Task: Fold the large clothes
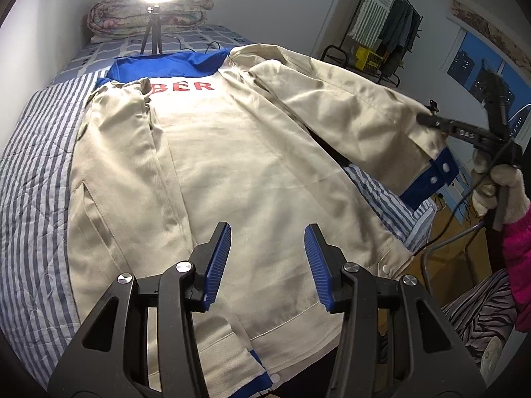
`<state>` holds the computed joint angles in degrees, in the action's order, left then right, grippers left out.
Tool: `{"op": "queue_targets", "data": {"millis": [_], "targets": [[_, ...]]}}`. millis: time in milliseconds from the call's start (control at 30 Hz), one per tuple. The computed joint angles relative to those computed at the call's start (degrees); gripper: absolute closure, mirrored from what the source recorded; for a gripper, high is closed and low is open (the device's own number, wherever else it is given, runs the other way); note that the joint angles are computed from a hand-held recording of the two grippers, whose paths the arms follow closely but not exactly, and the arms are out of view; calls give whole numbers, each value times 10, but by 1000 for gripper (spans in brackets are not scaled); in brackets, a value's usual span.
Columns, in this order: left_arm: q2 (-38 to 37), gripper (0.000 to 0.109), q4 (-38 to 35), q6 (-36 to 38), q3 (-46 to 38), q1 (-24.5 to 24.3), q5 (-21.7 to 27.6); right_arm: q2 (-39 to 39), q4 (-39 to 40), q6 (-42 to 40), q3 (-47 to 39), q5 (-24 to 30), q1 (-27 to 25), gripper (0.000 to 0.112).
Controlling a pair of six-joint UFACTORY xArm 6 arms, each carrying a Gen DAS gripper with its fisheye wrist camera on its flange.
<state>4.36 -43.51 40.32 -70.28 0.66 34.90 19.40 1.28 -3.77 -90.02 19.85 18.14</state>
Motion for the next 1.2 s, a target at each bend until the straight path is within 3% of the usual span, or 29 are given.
{"op": "queue_targets", "data": {"millis": [333, 567, 733, 867, 1067, 1200], "targets": [[-16, 61, -26, -3, 11, 26, -2, 4, -57, -84, -2, -8, 85, 110], [-28, 61, -41, -13, 26, 45, -1, 29, 33, -212, -16, 39, 132, 110], [-36, 61, -47, -21, 39, 55, 6, 58, 116, -291, -45, 110, 154, 110], [-39, 61, -58, -23, 48, 56, 23, 65, 162, -304, -62, 174, 146, 101], [-39, 61, -56, -39, 61, 34, 56, 30, 291, -358, -51, 193, 109, 101], [-27, 61, -63, -47, 53, 13, 69, 74, 313, -333, -142, 231, 80, 96]]}}
